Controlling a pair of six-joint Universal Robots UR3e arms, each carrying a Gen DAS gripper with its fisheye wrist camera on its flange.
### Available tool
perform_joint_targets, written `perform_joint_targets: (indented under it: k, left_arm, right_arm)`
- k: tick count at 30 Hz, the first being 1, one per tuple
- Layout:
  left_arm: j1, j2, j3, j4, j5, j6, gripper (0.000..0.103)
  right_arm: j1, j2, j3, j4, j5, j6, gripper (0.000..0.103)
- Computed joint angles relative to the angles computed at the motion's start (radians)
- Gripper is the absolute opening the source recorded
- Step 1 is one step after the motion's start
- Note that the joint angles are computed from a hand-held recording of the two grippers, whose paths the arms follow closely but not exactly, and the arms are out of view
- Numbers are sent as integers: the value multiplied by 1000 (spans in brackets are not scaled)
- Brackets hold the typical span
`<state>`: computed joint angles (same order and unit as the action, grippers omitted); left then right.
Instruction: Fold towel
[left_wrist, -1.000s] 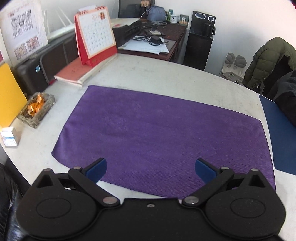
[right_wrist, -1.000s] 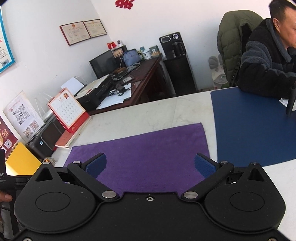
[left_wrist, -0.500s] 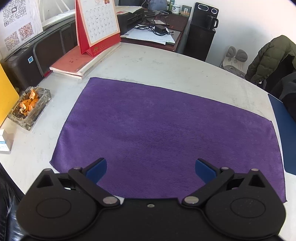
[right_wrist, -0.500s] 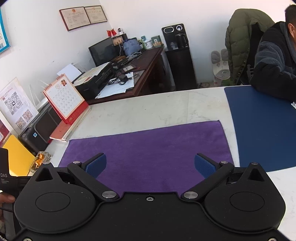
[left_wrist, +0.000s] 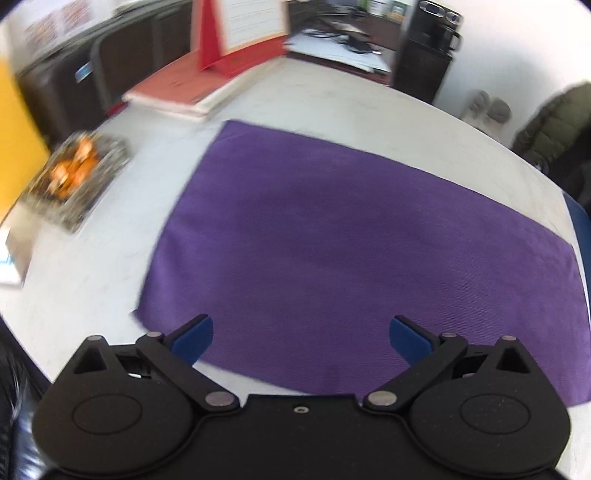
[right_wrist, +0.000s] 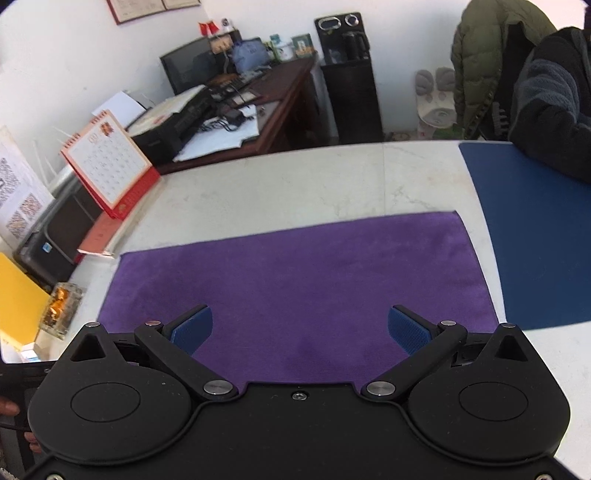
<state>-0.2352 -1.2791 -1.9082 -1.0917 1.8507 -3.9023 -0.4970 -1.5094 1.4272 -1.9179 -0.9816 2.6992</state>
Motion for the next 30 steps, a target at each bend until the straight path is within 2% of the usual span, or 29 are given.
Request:
perform_joint_targets:
  k: [6,11,17,22,25,27,30]
  left_arm:
    - [99,172,-120,-84,57,-28,102]
    - [112,240,-195,-55,154,15,102]
    - [197,319,-273,-18,89,50,101]
    - [167,293,-237,-46,38,-16,101]
    - [94,219,-177,-78,66,-77,101]
    - [66,205,-166,-54,65,-79,101]
    - [27,152,-110,24,16,-42,101]
  right_arm:
    - [133,88,-96,6,-57,0,103]
    - [214,178,-215,48,-37,-26,103]
    - [247,262,-347,157,-14,-101,103]
    - [176,238,-323,171,8,-120,103]
    - [102,204,-269,164,7,-121,103]
    - [47,177,-224,155,8,-118,103]
    - [-26,150,-170,141,9,-118,103]
